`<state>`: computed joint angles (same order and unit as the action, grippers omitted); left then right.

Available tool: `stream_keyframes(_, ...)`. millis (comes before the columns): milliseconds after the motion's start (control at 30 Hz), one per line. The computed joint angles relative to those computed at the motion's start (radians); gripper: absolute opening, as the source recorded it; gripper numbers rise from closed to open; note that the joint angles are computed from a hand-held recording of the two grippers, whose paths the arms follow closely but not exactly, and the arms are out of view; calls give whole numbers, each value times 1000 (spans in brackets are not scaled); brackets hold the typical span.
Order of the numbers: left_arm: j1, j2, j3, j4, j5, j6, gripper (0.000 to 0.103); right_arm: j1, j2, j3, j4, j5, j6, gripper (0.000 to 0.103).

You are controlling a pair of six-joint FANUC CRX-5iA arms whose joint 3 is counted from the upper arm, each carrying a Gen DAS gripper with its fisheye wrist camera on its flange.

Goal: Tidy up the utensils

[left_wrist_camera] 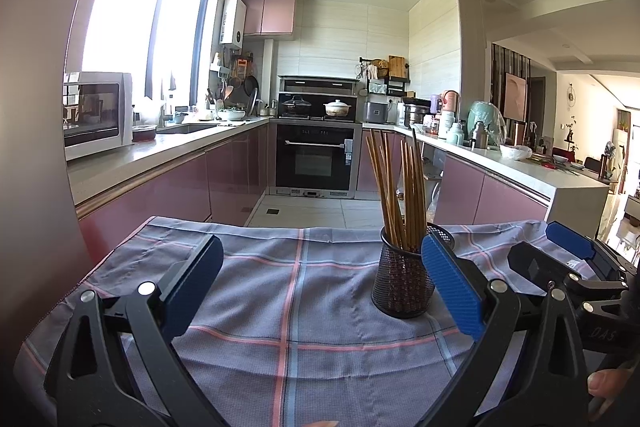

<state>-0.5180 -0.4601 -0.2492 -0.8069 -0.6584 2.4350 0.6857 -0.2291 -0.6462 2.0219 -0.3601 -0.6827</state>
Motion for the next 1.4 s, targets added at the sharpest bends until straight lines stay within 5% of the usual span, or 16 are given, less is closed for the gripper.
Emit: stream_keyframes(1400, -28, 16, 16, -35, -22, 36, 98, -5, -2, 4, 0, 0, 2, 96)
